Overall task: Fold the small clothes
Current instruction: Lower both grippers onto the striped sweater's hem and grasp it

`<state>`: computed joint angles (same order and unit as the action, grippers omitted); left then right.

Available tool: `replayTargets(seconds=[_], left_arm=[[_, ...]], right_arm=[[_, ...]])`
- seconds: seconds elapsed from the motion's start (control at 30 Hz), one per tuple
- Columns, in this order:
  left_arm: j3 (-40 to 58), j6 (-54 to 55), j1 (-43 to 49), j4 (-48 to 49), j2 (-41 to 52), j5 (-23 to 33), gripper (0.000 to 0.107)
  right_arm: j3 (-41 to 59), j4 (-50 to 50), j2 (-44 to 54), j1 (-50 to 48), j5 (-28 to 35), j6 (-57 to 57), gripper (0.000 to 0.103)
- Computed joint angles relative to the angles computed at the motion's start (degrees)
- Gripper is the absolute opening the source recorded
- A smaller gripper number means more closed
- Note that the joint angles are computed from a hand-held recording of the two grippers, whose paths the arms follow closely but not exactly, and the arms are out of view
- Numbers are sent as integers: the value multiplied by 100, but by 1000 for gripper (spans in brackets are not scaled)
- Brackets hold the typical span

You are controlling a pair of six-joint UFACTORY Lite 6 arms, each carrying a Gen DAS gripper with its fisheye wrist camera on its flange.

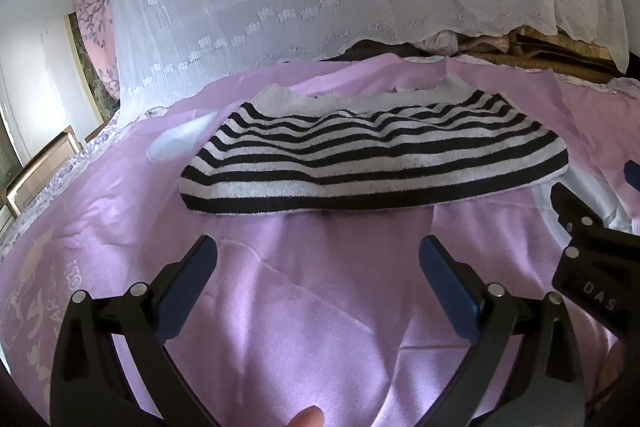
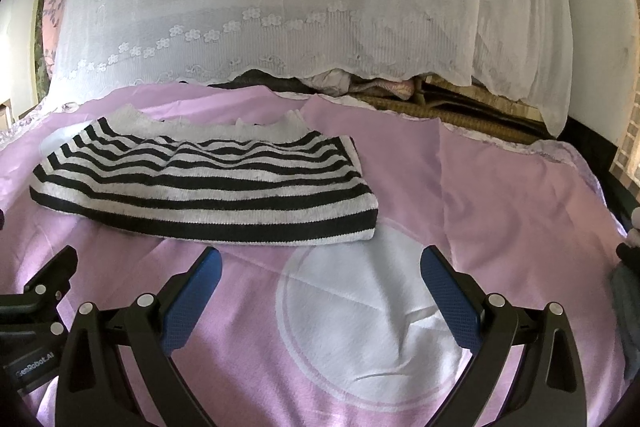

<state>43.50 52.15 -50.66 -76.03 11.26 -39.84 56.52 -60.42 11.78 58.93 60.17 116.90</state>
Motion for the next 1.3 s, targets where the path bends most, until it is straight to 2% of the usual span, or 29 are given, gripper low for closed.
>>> replayTargets(seconds=[0.2, 0.67, 0.8, 0.87, 0.93, 1.0, 1.07, 1.17, 1.3], left_arm=[[-19, -132, 246, 111, -47, 293, 98], [-46, -71, 308, 196, -88, 328, 98], [257, 542, 338, 2, 57, -51, 98], [455, 844, 544, 99, 10, -36, 99], [836, 1265, 904, 56, 57, 191, 98], [1494, 1822, 1480, -140, 297, 730, 99], [2330, 2709, 2136, -756, 757, 1603, 99], [3586, 4508, 2803, -2495, 1692, 2289, 99], [5042, 6840, 3322, -4894, 3014, 2745, 99]], right_arm=[[-88, -43, -91, 44, -47, 67, 100], [-261, -89, -332, 62, -176, 167, 100], [-221, -121, -373, -183, -500, -107, 100], [-119, -180, -409, -464, -681, -394, 100], [-72, -336, -520, -843, -965, -603, 100], [-168, -840, -715, -1406, -1710, -594, 100], [31, -969, -568, -2093, -2583, -892, 100], [551, -847, -24, -2743, -3391, -1462, 100], [1261, -993, 760, -3128, -3626, -1794, 100]])
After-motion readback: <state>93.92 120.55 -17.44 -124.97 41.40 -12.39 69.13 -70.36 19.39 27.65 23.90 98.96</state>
